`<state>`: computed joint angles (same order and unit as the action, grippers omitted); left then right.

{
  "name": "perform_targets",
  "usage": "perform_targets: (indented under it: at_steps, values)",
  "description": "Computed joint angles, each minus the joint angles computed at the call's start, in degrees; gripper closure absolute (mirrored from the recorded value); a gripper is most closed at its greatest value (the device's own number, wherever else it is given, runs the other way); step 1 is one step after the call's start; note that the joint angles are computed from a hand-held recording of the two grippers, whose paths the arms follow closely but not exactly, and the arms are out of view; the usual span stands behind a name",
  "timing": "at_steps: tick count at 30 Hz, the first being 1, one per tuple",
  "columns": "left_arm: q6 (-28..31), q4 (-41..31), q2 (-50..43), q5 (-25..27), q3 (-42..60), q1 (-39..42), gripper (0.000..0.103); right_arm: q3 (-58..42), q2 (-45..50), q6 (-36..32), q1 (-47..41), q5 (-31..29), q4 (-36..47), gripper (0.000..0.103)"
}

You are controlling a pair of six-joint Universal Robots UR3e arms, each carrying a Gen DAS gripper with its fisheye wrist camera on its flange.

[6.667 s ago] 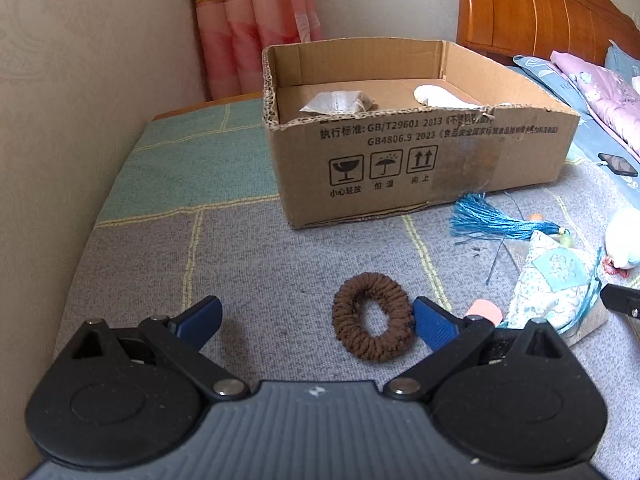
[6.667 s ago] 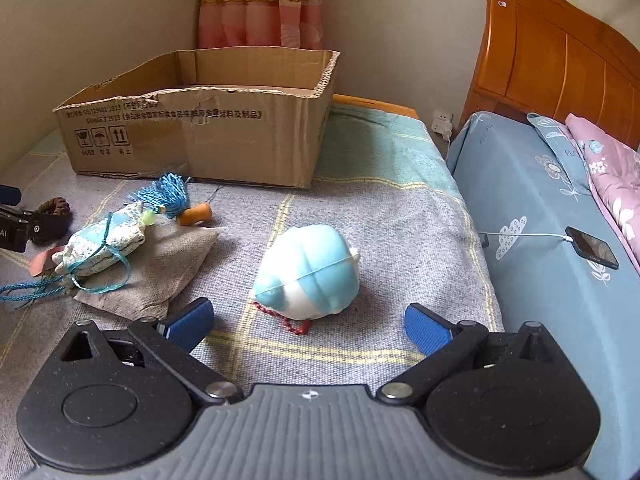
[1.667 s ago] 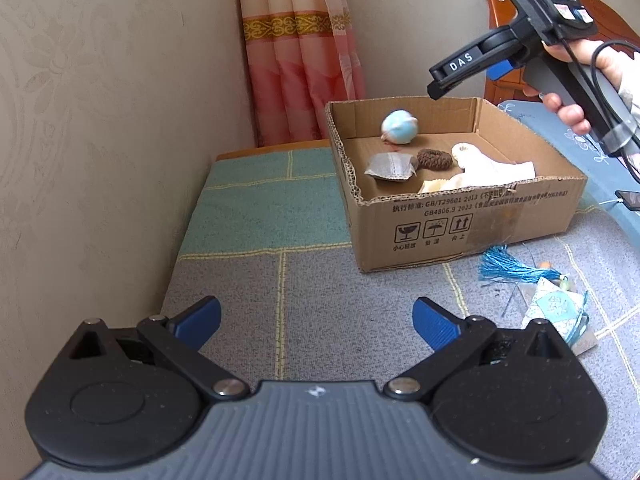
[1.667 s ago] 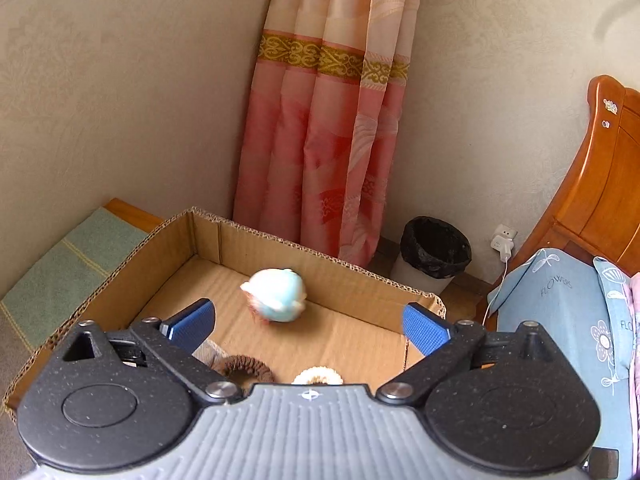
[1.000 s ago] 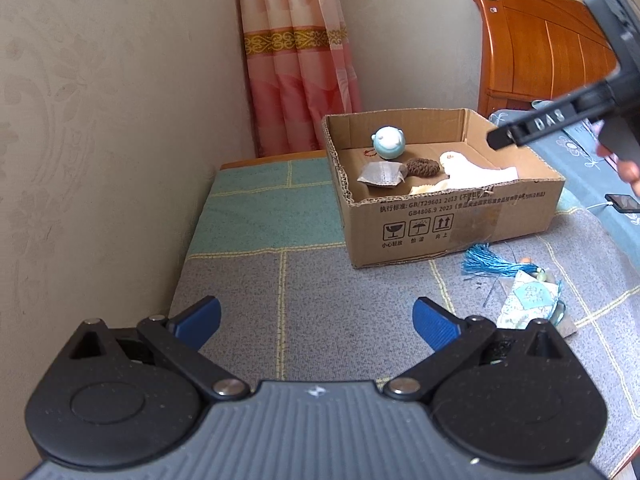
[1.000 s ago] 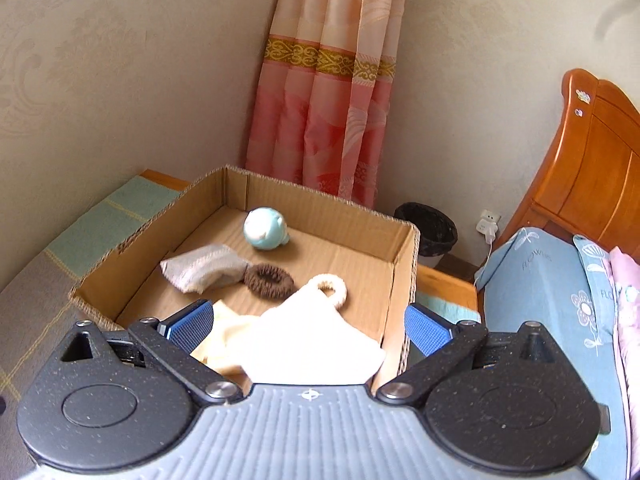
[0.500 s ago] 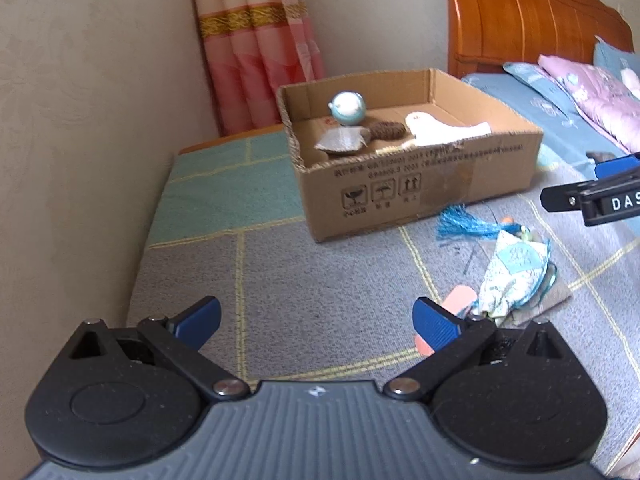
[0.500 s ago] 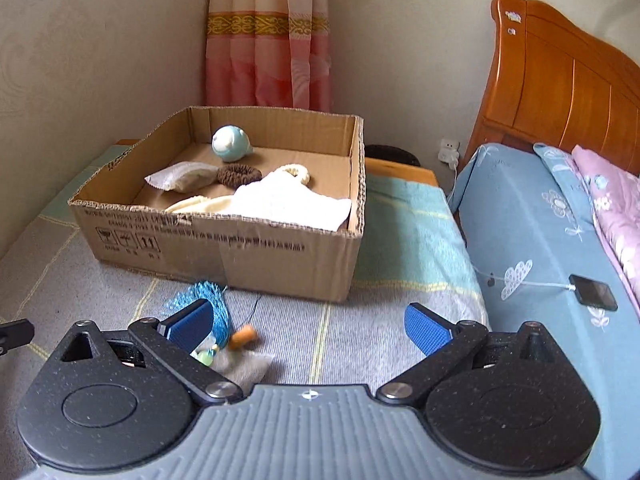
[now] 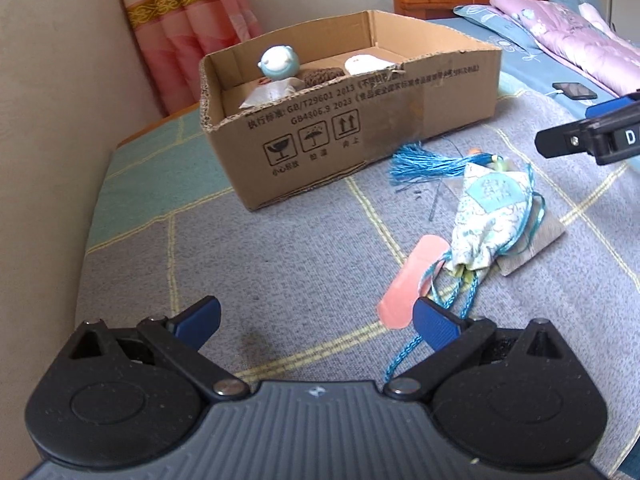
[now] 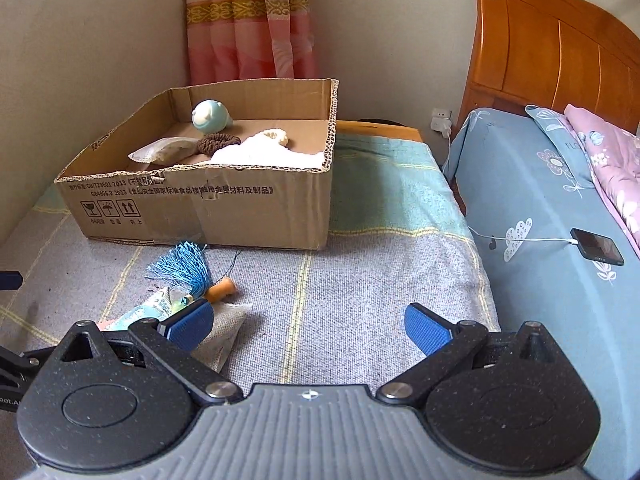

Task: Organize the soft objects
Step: 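Move the left tool toward the pink strip while the right approaches the floral sachet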

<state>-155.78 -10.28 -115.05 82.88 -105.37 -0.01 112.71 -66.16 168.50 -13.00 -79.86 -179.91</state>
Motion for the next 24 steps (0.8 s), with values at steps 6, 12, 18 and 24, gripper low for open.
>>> perform_targets:
  at_steps: [6,12,18,24]
  values:
    - [1.05,-3.07,-0.60,-3.32,2.07,0.40,0.001,-0.38,0.90,0.04,-0.32,1.02,0.48,0.000]
    - [2.71,-5.39,-1.26,-6.24,3.77,-0.42,0.001,-0.73,1.22,-0.33,0.68,0.83,0.90,0.000]
    - [3.14,-5.04,-0.52,-6.14,3.02,-0.22,0.001,-0.67,0.78,-0.50,0.72,1.34,1.30,0.000]
    - [3.96,-4.28,2.89,-8.11,-0.58,1.88,0.001,1.66,-0.81,-2.69,0.26,6.66,-0.77,0.000]
